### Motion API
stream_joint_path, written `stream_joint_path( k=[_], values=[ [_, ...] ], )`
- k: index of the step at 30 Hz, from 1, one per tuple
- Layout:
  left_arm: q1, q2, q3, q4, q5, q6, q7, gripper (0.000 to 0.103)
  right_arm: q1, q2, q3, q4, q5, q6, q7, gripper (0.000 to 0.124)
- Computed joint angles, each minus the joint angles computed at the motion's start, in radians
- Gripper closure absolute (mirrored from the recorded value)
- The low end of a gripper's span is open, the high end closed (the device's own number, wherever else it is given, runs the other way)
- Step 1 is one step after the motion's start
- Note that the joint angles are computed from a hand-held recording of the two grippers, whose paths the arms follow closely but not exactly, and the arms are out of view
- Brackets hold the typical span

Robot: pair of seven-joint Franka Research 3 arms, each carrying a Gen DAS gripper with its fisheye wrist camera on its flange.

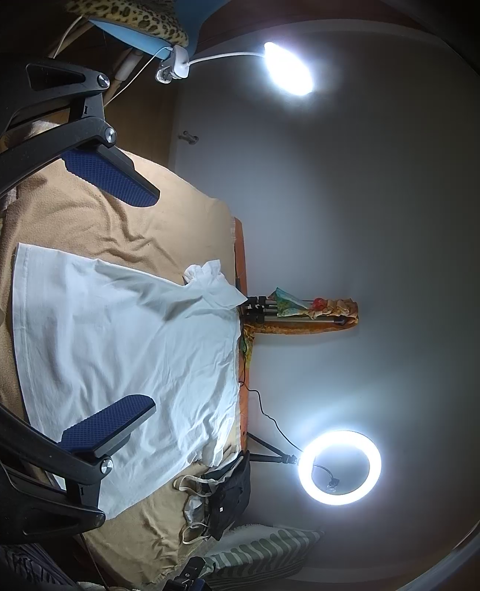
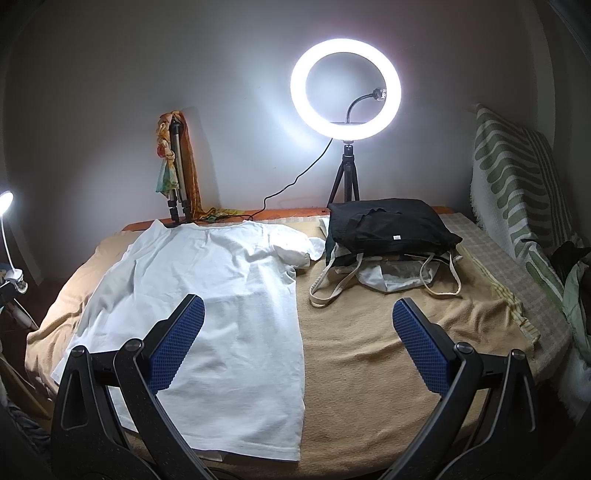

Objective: Fold small clothes

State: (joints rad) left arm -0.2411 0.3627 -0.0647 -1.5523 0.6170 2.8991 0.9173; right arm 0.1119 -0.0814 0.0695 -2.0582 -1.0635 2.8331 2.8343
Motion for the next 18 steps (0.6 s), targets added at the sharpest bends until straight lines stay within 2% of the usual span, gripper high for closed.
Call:
stream_joint_path(
  k=[18],
  values=[
    [0.002, -0.003, -0.001, -0.007, -0.003, 0.004, 0.001, 0.000, 0.006, 0.004, -0.005, 0.004, 0.007, -0.002, -0.002, 0.021]
  ],
)
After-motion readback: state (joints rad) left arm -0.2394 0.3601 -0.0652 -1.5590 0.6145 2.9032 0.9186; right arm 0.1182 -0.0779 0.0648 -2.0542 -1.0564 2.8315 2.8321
